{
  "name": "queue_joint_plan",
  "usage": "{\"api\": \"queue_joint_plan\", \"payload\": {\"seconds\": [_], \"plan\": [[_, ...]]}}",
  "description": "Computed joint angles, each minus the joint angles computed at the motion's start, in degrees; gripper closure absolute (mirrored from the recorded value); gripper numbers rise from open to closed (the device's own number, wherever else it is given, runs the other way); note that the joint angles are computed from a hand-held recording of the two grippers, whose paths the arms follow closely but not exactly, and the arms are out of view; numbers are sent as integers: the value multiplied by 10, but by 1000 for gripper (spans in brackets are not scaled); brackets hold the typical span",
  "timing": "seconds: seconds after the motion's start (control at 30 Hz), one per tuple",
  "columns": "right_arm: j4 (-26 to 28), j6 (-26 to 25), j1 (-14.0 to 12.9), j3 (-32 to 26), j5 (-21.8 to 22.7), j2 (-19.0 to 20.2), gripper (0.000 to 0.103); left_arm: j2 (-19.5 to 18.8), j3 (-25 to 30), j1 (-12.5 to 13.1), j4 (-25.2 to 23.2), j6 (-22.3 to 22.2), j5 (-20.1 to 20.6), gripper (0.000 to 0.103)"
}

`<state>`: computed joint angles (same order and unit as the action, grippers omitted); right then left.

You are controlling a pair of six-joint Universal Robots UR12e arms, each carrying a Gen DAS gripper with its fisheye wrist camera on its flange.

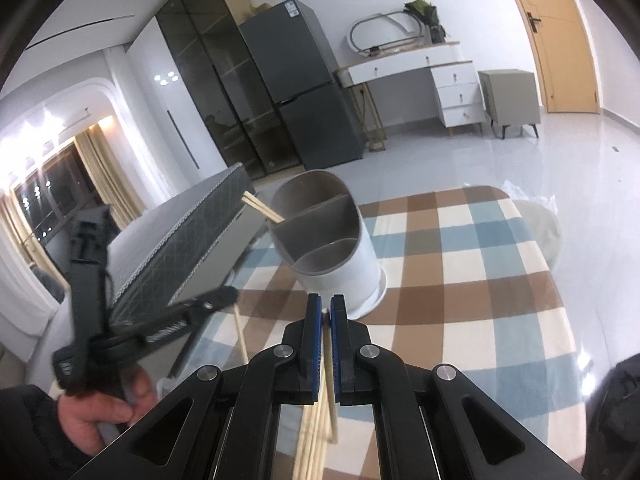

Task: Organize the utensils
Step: 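Lift both held chopsticks and carry them above the grey holder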

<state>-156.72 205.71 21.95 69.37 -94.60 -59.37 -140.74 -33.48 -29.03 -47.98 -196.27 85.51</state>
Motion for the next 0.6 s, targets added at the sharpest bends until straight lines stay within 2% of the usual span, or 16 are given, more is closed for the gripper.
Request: {"api": "queue_joint_plan", "payload": {"seconds": [0.27,0.6], "plan": [[-3,-14,21,-2,-51,0,99,39,-73,3,63,8,-7,103],[-1,-25,37,-9,-106,3,100,56,-85,6,55,33,-22,103]]}}
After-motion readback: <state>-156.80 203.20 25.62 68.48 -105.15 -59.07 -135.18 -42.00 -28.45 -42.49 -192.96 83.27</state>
